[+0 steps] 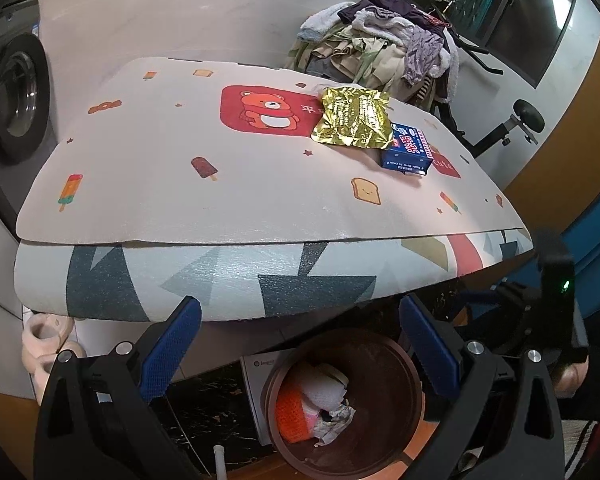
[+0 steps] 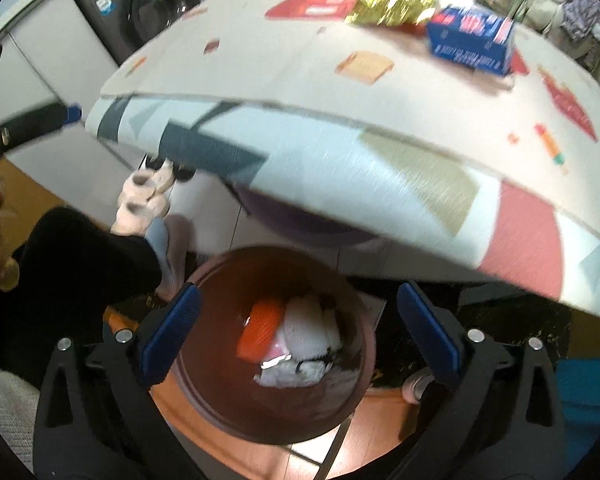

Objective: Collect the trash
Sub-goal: 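Grasp the gold foil wrapper with the left gripper while the right gripper grasps the blue box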

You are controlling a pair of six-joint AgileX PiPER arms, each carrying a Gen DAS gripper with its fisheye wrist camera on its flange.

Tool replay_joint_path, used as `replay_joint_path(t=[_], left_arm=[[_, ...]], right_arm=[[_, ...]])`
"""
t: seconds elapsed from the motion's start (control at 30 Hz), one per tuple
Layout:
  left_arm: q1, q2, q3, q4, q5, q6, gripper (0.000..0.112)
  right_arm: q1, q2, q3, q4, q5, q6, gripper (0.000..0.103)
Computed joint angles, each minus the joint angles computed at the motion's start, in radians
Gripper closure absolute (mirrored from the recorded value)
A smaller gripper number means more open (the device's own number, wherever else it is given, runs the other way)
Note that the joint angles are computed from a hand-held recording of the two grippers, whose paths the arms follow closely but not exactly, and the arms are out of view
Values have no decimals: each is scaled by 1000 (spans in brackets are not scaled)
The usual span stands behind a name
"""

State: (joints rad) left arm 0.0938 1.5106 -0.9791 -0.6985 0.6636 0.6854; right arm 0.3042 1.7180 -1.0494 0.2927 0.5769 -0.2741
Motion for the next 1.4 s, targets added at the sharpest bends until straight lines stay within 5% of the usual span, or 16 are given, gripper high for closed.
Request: replay_joint_path(t=[0.9,1.2,1.4], left_arm=[[-60,154,-190,92,29,-97,15],[-173,379,-548,135,115,-171,15],[-317,678,-1085,340,242,-441,15]], right_arm=[[-250,52,-214,-12,-19,12,6],[-333,126,-342,63,7,-27,6],[-382,173,-419,92,19,-46,6]])
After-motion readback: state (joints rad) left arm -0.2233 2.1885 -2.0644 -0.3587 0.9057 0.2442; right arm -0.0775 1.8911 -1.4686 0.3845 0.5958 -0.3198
